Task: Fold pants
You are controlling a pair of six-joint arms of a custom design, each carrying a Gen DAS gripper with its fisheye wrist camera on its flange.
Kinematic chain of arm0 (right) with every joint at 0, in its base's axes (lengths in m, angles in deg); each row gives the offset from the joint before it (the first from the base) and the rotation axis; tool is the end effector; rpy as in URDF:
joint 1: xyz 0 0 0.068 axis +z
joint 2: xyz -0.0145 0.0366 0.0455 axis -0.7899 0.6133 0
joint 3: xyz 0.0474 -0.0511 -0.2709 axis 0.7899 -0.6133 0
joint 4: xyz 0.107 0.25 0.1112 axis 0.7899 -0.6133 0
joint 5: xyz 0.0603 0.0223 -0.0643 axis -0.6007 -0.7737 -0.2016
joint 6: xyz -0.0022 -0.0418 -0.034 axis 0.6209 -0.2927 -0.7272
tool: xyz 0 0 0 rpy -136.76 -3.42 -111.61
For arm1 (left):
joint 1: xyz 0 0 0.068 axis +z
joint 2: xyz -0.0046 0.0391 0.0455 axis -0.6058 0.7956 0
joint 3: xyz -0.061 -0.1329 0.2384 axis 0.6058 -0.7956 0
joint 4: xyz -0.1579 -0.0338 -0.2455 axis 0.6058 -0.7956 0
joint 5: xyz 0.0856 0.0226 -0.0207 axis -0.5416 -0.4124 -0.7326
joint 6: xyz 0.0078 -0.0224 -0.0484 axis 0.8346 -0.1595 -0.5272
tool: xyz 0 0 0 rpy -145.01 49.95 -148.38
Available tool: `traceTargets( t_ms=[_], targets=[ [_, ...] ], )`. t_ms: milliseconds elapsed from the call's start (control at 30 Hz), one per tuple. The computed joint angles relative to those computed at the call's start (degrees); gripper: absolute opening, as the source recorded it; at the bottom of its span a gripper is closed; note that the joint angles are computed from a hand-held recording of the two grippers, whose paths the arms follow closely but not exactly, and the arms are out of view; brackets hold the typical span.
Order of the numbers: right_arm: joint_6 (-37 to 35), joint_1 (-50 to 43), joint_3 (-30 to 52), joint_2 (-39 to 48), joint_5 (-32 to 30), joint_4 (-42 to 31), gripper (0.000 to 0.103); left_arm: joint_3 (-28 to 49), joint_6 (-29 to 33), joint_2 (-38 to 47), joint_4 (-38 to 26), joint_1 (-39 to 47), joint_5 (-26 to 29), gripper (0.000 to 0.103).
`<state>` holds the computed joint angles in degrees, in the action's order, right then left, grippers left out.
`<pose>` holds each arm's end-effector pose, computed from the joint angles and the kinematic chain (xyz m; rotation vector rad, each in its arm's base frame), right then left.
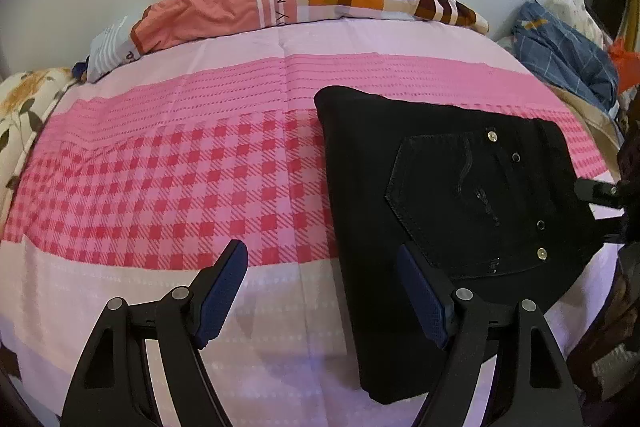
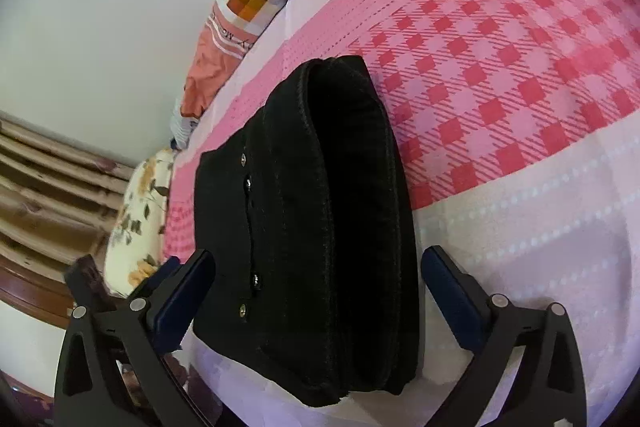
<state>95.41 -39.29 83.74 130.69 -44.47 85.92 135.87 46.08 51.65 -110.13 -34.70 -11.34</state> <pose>0.1629 0.0387 0.1128 1.1882 2.0862 0.8124 0.3950 0.0011 0.0942 1.1613 2.3027 -0.3553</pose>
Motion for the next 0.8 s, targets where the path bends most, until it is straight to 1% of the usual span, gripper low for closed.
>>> traceTargets(
  t_ms=[167, 433, 800],
  targets=[
    [0.5, -1.6, -0.7, -1.9, -1.9, -0.7, 0.102, 0.0, 0.0, 0.4, 1.0, -0.9, -1.6, 0.078],
    [1.5, -1.8, -1.0, -2.7, -2.1, -0.7, 0.102, 1.6, -0.1, 2.1, 0.7, -1.6, -2.1, 0.078],
    [1.3, -2.6, -1.0, -3.8, -2.7, -1.3, 0.102, 3.4, -0.7, 3.8, 0.2, -2.5, -2.9, 0.083]
  ],
)
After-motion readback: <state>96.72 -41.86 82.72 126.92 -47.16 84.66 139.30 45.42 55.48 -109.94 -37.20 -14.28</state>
